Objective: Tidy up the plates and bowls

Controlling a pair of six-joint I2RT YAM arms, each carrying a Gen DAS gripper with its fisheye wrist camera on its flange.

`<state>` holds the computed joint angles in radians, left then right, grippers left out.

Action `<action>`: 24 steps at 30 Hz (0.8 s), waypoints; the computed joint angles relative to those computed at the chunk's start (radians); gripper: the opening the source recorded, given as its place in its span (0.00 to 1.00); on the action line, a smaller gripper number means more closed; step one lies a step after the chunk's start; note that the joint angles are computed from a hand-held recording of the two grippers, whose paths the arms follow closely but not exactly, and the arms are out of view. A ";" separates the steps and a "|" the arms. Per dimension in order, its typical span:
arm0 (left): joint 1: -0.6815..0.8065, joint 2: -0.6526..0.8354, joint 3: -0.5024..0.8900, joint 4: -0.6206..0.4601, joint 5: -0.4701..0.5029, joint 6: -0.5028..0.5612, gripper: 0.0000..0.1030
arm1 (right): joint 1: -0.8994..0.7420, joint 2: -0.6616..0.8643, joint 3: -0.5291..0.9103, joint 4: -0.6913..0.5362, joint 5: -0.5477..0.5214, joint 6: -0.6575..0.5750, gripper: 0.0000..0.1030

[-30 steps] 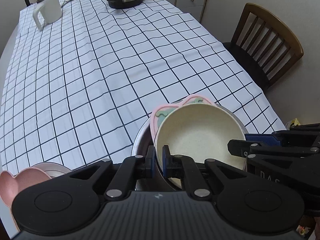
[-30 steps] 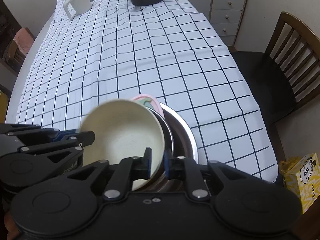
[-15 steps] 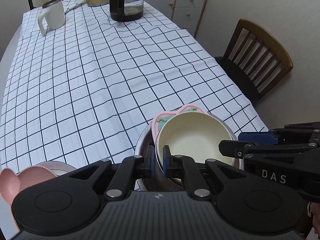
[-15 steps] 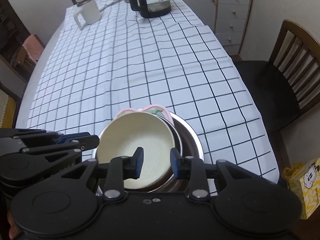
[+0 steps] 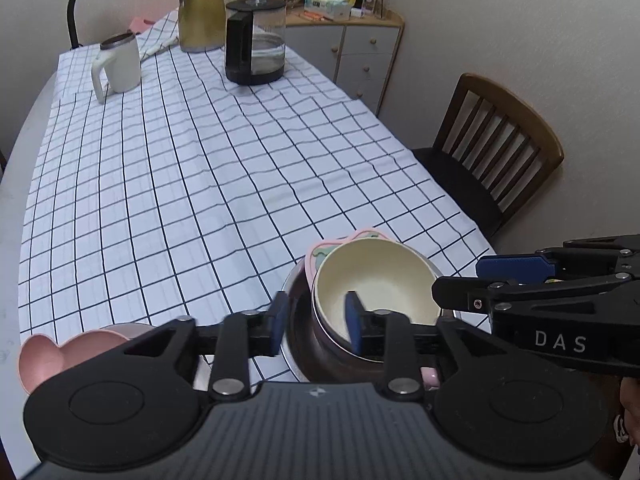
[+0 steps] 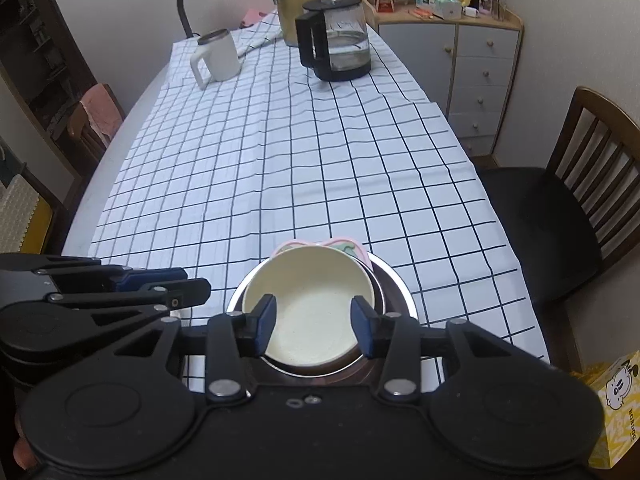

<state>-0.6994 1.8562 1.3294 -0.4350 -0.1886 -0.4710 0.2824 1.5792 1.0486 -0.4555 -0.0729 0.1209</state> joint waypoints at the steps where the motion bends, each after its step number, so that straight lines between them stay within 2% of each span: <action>1: -0.002 -0.013 -0.015 0.011 -0.009 -0.004 0.49 | 0.001 -0.012 -0.008 0.001 0.000 0.001 0.41; 2: -0.004 -0.028 -0.033 0.025 -0.019 -0.008 0.57 | 0.002 -0.022 -0.014 0.001 -0.001 0.001 0.43; 5: -0.004 -0.057 -0.061 0.039 -0.021 -0.006 0.59 | 0.000 -0.049 -0.030 0.008 -0.004 -0.003 0.49; 8: 0.002 -0.071 -0.087 0.052 -0.016 -0.018 0.70 | -0.010 -0.070 -0.047 0.021 -0.007 -0.012 0.60; 12: 0.011 -0.069 -0.109 0.074 0.000 -0.029 0.73 | -0.040 -0.087 -0.074 0.042 -0.014 -0.042 0.77; 15: 0.015 -0.056 -0.127 0.095 0.021 -0.042 0.73 | -0.076 -0.085 -0.092 0.058 -0.046 -0.070 0.86; 18: 0.015 -0.030 -0.133 0.106 0.014 -0.059 0.73 | -0.115 -0.078 -0.111 0.070 -0.076 -0.114 0.90; 24: 0.027 0.043 -0.144 0.125 -0.007 -0.088 0.73 | -0.206 -0.001 -0.114 0.098 -0.104 -0.194 0.89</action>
